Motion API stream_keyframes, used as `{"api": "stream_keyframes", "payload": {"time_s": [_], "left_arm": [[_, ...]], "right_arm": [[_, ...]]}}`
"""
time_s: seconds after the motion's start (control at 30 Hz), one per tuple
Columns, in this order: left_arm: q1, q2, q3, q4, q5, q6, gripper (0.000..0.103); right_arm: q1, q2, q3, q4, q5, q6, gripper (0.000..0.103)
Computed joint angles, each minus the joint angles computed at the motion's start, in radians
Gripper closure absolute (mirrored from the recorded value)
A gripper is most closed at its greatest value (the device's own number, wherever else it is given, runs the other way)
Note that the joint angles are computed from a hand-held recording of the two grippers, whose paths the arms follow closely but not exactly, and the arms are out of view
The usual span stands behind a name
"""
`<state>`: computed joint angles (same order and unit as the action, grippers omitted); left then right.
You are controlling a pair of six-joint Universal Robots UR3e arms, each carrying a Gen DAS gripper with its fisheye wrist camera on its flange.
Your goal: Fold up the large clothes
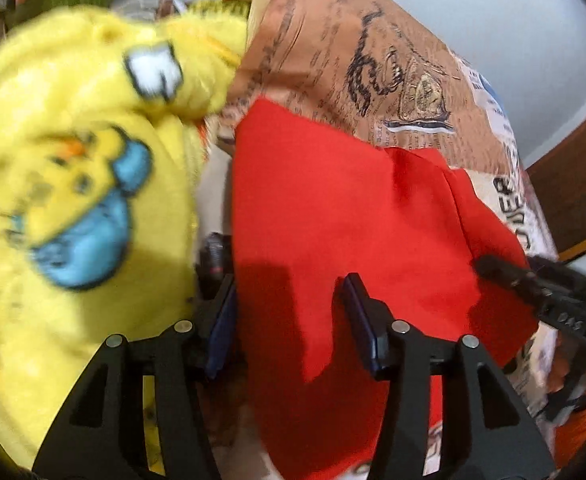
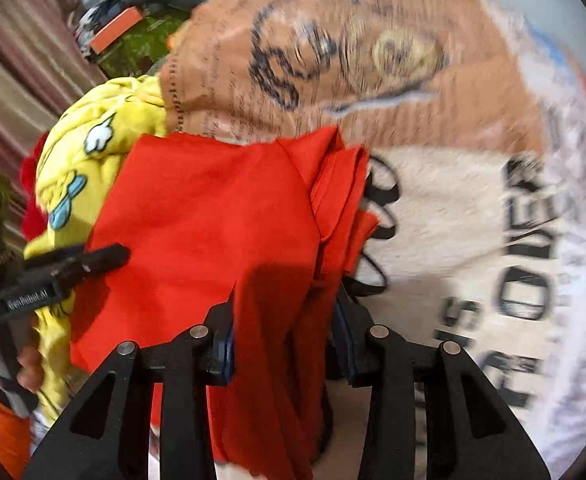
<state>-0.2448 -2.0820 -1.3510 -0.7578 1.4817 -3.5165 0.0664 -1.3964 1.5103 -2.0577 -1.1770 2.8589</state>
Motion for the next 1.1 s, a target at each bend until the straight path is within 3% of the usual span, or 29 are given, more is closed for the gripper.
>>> {"api": "stream_keyframes", "payload": {"time_s": [0.17,0.23,0.3,0.43,0.5,0.57,0.63,0.8,1.1], "left_arm": [[-0.050,0.089,-0.069,0.072,0.055,0.027,0.049],[-0.081,0.094,-0.070,0.086,0.075,0.026,0.045],[-0.103,0.083,-0.068,0.095,0.086,0.023,0.042],[-0.135,0.007,-0.025,0.047,0.118,0.002,0.042],[-0.146,-0.002,-0.063,0.069,0.155,-0.006,0.039],[-0.162,0.012,-0.112,0.096,0.197,-0.005,0.031],[-0.163,0.037,-0.179,0.137,0.197,-0.007,0.024],[-0.139,0.125,-0.307,0.159,0.132,-0.057,0.024],[-0.250,0.306,-0.298,0.040,0.284,-0.111,0.024]], "right_arm": [[0.016,-0.150,0.118,-0.148,-0.026,-0.021,0.065],[0.028,-0.180,0.150,-0.187,-0.021,-0.027,0.055],[0.046,-0.191,0.177,-0.207,-0.015,-0.041,0.049],[0.116,-0.124,0.174,-0.231,-0.102,-0.048,0.048],[0.123,-0.099,0.175,-0.207,-0.146,-0.062,0.048],[0.114,-0.069,0.168,-0.165,-0.178,-0.069,0.048],[0.067,-0.092,0.202,-0.146,-0.131,-0.093,0.047],[0.003,-0.170,0.221,-0.063,-0.082,-0.101,0.043],[-0.069,-0.416,0.222,0.102,-0.008,-0.132,0.043]]}}
